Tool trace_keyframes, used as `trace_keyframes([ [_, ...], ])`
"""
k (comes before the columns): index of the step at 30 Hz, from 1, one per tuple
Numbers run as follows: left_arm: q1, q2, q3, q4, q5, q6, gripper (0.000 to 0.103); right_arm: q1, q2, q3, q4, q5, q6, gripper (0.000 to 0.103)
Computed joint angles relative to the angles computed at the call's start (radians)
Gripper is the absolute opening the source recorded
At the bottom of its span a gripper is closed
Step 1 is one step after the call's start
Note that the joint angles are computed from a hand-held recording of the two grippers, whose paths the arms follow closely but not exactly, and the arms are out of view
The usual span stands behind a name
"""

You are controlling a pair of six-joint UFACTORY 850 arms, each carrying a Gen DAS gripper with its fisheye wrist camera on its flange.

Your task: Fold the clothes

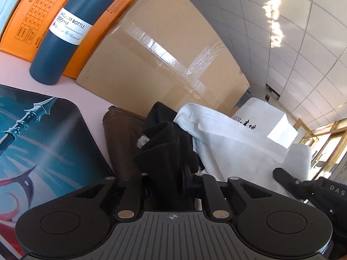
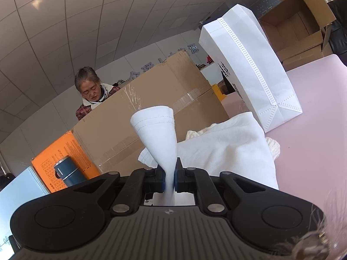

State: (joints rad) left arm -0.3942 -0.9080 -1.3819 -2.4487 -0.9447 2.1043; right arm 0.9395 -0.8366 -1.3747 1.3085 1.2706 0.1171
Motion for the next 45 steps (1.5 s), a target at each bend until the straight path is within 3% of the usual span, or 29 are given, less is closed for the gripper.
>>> trace_keyframes([
  [3,0.007,0.002,0.015,0.006,-0.045,0.015,0.006,0.008,0.011,0.01,0.007,0.03,0.026,0.006],
  [10,0.023,0.059,0.126,-0.082,-0.249,0.263,0.004,0.075,0.051,0.013,0.082,0.251,-0.035,0.005],
  [15,0.061,0.112,0.202,-0.152,-0.402,0.268,0.003,0.133,0.092,0.025,0.114,0.392,-0.086,0.005],
  [19,0.1,0.171,0.272,-0.209,-0.505,0.272,0.003,0.164,0.106,0.024,0.109,0.422,-0.104,0.005],
  [22,0.132,0.21,0.317,-0.245,-0.53,0.27,0.003,0.184,0.106,0.017,0.094,0.432,-0.11,0.005],
  [29,0.225,0.292,0.433,-0.326,-0.571,0.289,0.003,0.2,0.061,-0.08,0.03,0.335,-0.148,0.005],
  [37,0.336,0.408,0.603,-0.447,-0.7,0.378,0.003,0.191,-0.02,-0.191,-0.1,0.207,-0.07,0.005],
  [42,0.405,0.467,0.694,-0.567,-0.776,0.397,0.003,0.15,-0.099,-0.319,-0.195,0.064,0.005,0.005],
  [45,0.436,0.5,0.741,-0.642,-0.775,0.391,0.003,0.123,-0.164,-0.431,-0.24,-0.044,0.007,0.005],
])
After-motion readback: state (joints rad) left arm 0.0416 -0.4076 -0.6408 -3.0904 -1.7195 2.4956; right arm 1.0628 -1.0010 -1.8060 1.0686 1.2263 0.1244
